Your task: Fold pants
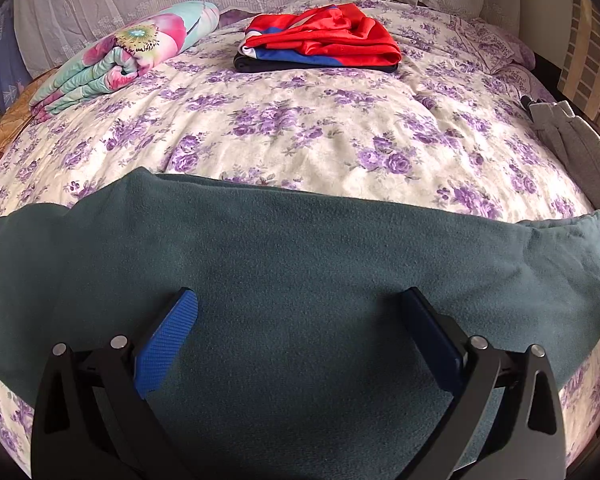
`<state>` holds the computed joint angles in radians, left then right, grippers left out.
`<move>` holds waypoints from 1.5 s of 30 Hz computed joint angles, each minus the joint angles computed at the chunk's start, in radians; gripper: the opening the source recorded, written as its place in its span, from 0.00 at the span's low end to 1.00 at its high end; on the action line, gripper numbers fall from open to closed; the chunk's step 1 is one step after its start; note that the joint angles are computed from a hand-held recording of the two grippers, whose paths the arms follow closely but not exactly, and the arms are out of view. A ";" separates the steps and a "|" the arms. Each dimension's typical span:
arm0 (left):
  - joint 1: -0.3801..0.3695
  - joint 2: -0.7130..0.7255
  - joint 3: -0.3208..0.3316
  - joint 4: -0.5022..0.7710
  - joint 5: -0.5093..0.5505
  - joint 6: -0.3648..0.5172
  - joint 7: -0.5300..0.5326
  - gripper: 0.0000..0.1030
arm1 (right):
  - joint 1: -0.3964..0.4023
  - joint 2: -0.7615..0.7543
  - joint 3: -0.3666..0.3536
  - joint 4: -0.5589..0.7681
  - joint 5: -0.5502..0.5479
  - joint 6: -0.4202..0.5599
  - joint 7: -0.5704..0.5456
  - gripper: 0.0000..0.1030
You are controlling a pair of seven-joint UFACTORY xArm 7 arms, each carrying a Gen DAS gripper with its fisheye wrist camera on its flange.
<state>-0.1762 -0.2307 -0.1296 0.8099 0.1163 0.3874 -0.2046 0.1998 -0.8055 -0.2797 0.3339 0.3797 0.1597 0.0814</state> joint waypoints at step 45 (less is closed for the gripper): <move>0.399 -0.206 0.213 -0.137 -0.056 0.054 0.082 0.96 | 0.370 0.604 0.315 0.647 0.053 0.145 -0.334 0.52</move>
